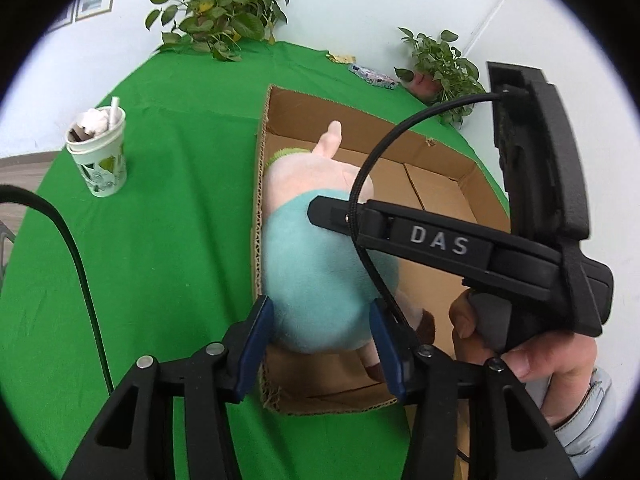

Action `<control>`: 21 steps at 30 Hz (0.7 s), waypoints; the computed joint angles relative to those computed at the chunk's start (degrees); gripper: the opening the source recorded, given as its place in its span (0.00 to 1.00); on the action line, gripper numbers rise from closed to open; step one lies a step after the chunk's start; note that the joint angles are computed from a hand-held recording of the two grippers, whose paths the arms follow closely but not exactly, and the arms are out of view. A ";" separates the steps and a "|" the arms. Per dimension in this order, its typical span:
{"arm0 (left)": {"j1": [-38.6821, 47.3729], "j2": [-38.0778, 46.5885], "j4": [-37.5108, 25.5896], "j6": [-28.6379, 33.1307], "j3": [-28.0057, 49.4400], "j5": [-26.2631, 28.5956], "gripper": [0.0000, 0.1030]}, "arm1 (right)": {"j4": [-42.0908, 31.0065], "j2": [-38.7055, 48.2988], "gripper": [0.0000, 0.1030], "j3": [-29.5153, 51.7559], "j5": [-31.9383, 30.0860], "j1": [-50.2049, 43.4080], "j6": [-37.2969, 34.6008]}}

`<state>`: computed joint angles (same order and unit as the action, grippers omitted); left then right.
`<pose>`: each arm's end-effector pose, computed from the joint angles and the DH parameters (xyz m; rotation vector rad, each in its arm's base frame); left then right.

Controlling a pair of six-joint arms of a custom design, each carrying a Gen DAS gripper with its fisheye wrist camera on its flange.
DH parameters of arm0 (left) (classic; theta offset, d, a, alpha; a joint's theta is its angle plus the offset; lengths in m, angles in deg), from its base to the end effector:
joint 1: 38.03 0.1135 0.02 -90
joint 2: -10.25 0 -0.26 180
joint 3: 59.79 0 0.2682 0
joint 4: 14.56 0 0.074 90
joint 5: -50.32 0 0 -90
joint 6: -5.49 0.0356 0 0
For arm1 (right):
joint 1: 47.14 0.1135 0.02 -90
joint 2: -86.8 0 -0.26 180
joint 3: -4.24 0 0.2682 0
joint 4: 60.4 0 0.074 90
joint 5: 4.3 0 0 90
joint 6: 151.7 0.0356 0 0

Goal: Organize objects
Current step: 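Lower the plush pig into the open box and open the left gripper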

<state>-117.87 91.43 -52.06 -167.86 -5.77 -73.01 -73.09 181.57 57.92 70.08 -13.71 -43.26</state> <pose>0.0657 -0.2556 0.1542 -0.2420 2.4656 -0.4416 0.2515 0.1775 0.1090 -0.4554 2.5662 0.6936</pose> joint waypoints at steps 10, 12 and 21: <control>0.43 -2.96 3.84 -4.84 -5.57 0.50 0.31 | -5.09 -2.57 0.64 -0.45 -2.69 -0.80 1.69; 0.75 -3.14 4.59 -5.05 -6.17 0.93 0.30 | -5.75 -3.35 0.64 -1.09 -5.10 -2.68 1.62; -0.19 -1.08 2.64 -5.01 -4.43 0.48 0.30 | -8.33 -4.56 0.54 -0.87 3.10 2.58 -1.33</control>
